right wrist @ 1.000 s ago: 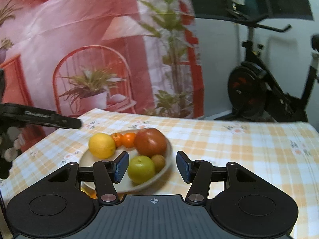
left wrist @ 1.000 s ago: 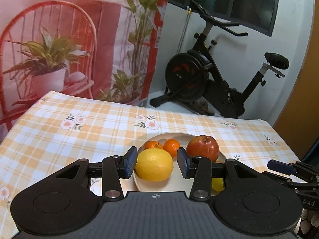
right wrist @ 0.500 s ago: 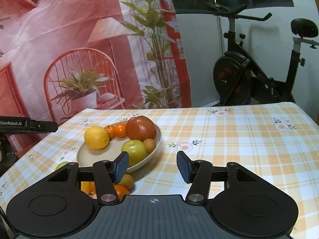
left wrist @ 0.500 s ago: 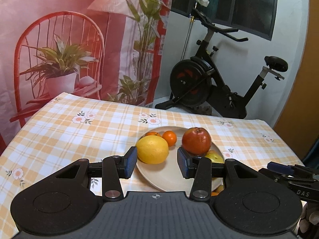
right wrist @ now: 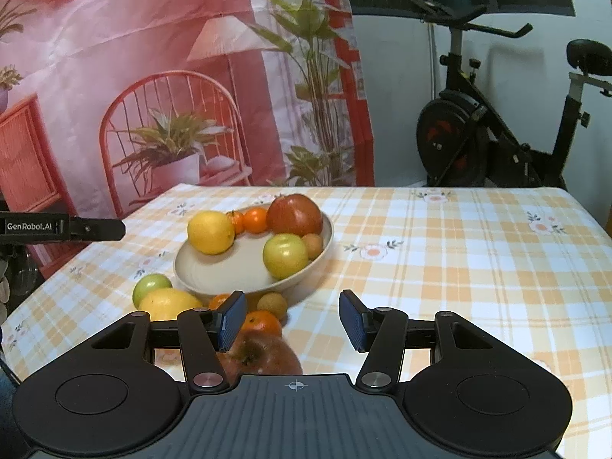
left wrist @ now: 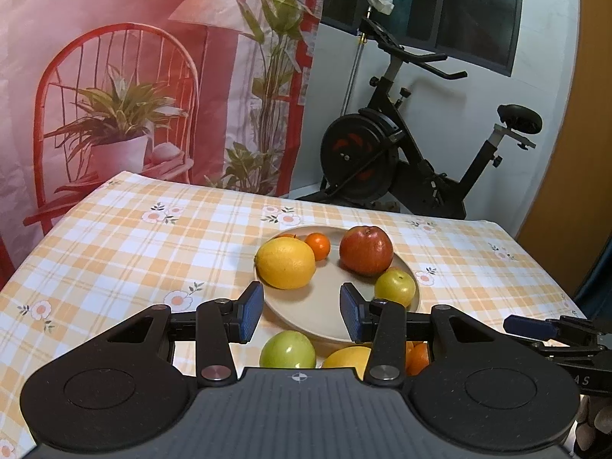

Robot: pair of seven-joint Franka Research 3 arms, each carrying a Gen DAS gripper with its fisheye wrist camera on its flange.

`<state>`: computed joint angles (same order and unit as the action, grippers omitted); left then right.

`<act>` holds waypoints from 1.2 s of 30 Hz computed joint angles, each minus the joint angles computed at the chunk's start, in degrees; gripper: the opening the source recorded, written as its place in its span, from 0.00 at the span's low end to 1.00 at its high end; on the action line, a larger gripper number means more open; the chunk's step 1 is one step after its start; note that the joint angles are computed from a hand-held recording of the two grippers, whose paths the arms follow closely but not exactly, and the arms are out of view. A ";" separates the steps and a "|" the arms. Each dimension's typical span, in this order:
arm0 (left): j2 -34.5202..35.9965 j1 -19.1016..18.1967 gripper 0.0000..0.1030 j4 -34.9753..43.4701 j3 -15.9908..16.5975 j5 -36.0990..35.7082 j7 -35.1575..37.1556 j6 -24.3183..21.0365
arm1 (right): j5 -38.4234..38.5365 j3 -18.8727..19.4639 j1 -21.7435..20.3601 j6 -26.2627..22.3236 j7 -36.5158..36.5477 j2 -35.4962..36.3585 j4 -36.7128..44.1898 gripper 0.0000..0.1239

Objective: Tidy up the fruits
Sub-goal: 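Move both grippers back to the large red apple beside the plate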

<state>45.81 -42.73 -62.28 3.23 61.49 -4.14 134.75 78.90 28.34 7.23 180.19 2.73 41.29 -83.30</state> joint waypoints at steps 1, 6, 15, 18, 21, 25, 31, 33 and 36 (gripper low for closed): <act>-0.27 -0.14 0.45 -0.49 0.10 0.15 -0.40 -0.04 | -0.23 -0.19 0.11 -0.12 0.37 -0.26 -0.37 0.41; -0.79 -0.20 0.45 -1.62 -0.28 0.49 -1.02 0.19 | -2.98 -1.52 0.99 -1.26 3.34 -1.51 -2.26 0.42; -0.57 0.15 0.45 -1.82 -0.86 -0.24 0.04 2.41 | -11.40 -3.50 1.97 -4.45 11.01 -3.35 -5.57 0.48; -0.52 0.29 0.45 -1.91 -0.99 -0.68 0.24 3.33 | -13.95 -3.89 1.98 -5.59 13.58 -3.86 -6.64 0.51; -0.25 0.45 0.45 -1.64 -1.10 -1.30 0.78 4.22 | -17.14 -5.23 2.66 -6.79 17.28 -4.04 -7.18 0.52; 0.72 1.12 0.45 -0.54 -1.58 -3.02 2.58 6.19 | -21.96 -7.51 3.86 -8.62 23.48 -4.08 -7.56 0.52; 4.94 2.50 0.45 5.01 -2.91 -9.29 11.48 9.80 | -27.53 -8.28 3.93 -10.22 29.35 -3.82 -7.88 0.52; 6.51 2.51 0.45 7.23 -2.79 -11.54 14.03 10.35 | -28.96 -8.36 3.90 -10.50 30.59 -3.77 -7.93 0.52; 8.79 2.65 0.45 10.39 -2.73 -14.90 17.27 11.16 | -30.85 -8.84 3.97 -11.29 32.98 -3.72 -7.94 0.52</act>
<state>54.60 -40.08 -51.89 0.50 46.59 13.12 145.91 48.05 19.49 11.19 168.90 35.71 37.57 -91.24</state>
